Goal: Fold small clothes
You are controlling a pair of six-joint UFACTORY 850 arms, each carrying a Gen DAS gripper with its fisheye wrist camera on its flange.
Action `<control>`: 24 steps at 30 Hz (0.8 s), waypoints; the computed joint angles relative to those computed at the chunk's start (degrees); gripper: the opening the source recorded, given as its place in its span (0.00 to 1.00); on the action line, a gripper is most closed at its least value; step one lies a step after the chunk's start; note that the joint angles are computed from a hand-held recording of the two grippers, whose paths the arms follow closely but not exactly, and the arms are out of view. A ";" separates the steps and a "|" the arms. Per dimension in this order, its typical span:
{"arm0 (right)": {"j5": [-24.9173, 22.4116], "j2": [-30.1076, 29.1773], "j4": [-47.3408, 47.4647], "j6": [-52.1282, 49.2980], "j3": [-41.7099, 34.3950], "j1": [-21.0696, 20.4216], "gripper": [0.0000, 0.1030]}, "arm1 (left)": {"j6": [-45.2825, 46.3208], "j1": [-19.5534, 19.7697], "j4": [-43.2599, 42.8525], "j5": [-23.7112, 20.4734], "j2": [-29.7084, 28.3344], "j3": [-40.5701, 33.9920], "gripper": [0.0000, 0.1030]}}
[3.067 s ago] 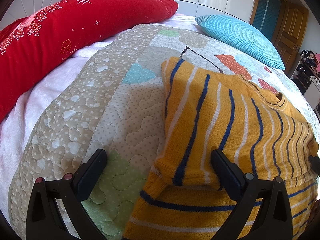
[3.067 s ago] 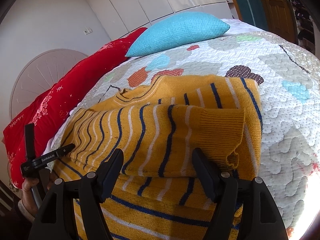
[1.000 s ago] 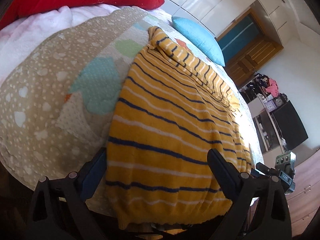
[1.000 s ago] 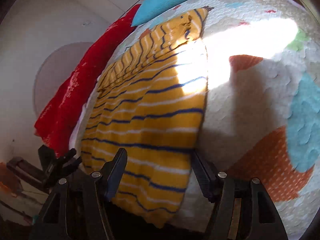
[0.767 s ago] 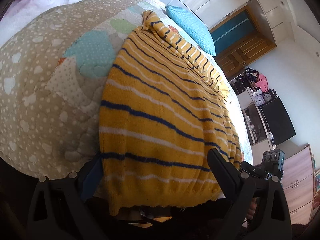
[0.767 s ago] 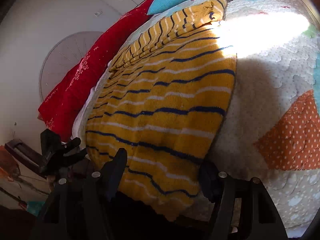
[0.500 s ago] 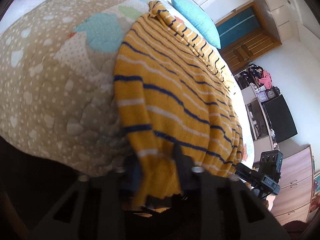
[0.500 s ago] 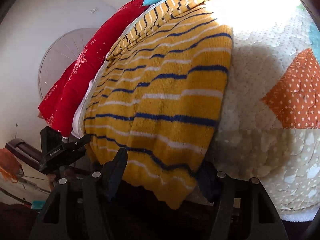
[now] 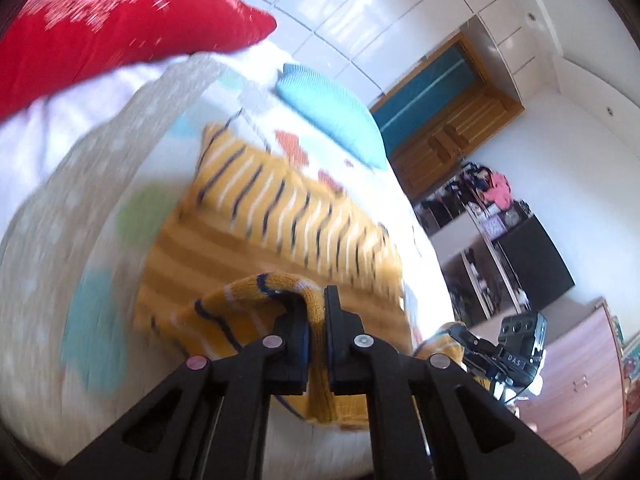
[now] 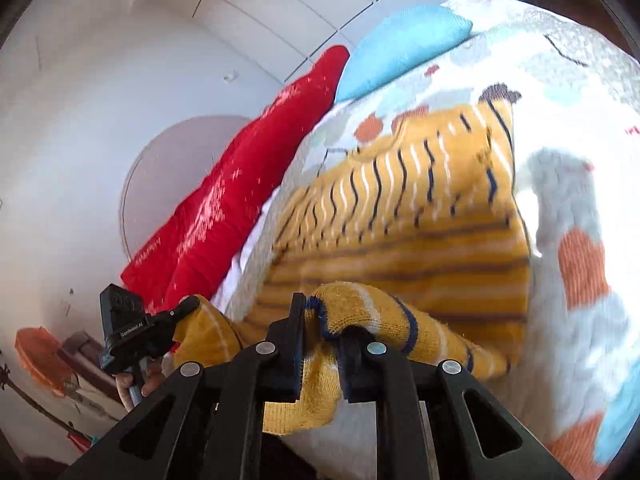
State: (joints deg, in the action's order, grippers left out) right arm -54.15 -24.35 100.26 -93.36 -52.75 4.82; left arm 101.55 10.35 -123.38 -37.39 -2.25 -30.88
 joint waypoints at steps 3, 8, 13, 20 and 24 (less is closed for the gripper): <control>9.20 -6.14 2.77 5.52 -9.23 1.79 0.34 | 0.62 -2.30 -6.20 8.89 -7.25 -9.18 0.24; 14.08 -7.02 2.43 4.30 -9.58 2.38 0.63 | 8.60 -2.37 -11.17 8.67 -9.09 -9.62 0.74; 26.04 -3.32 9.07 -14.08 -6.17 6.33 0.64 | 20.35 -3.38 -15.36 16.45 -13.95 -13.01 0.75; 40.84 -7.20 20.08 -44.29 -11.99 13.34 0.72 | 24.02 -7.33 -6.87 24.75 -22.26 -22.52 0.75; 48.27 -11.95 28.70 -53.24 -18.02 15.08 0.14 | 6.11 -7.52 12.09 27.65 -25.89 -26.30 0.11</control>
